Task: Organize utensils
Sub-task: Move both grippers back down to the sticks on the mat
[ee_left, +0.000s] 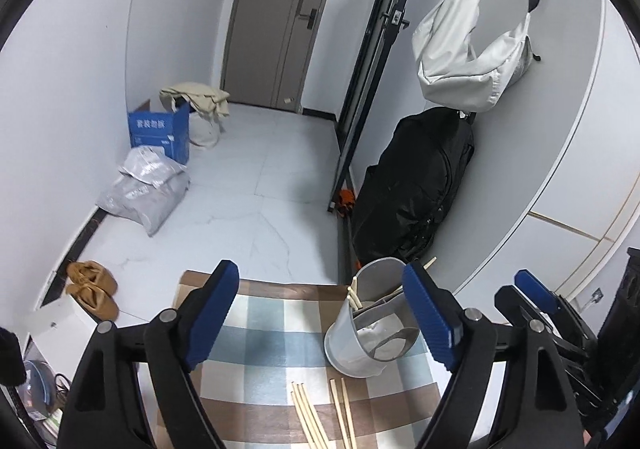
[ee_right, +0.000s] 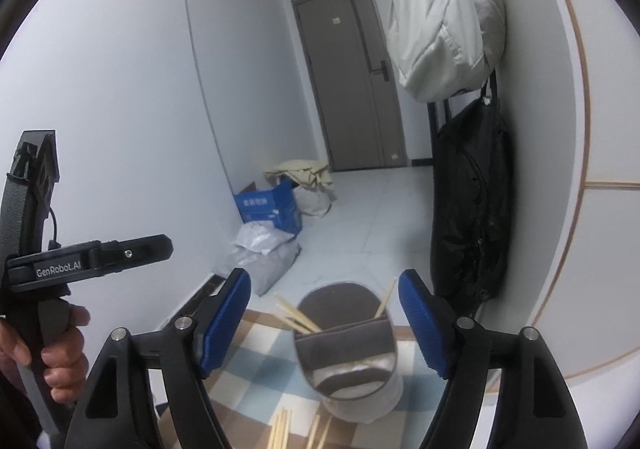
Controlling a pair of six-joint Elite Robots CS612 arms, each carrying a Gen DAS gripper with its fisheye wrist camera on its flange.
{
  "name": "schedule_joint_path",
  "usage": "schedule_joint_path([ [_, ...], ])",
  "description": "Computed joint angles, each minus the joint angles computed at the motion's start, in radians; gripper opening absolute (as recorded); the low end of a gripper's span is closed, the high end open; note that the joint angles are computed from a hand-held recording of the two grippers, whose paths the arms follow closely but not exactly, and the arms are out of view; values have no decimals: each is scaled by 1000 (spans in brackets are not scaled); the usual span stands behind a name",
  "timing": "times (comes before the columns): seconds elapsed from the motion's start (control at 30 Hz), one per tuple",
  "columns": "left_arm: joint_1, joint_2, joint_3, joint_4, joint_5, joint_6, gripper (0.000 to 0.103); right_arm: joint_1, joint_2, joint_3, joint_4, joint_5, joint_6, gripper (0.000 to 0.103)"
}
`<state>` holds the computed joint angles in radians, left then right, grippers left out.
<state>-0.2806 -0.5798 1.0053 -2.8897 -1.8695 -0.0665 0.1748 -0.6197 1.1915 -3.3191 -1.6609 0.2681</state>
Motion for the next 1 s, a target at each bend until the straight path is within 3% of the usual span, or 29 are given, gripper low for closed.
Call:
schedule_joint_path([
  [0.27, -6, -37, 103, -121, 42, 36, 87, 26, -19, 63, -78, -34, -5, 86],
  [0.43, -9, -45, 148, -177, 56, 62, 88, 41, -17, 96, -120, -72, 6, 96],
  [0.6, -12, -39, 183, -244, 98, 57, 91, 48, -8, 120, -124, -98, 24, 97],
  [0.8, -11, -25, 204, -238, 102, 65, 91, 56, 7, 135, -88, -132, 39, 97],
  [0.93, -11, -12, 204, -225, 112, 74, 91, 55, 14, 137, -29, -117, 54, 95],
  [1.0, -9, -3, 195, -214, 113, 67, 91, 50, 17, 136, -2, -93, 63, 89],
])
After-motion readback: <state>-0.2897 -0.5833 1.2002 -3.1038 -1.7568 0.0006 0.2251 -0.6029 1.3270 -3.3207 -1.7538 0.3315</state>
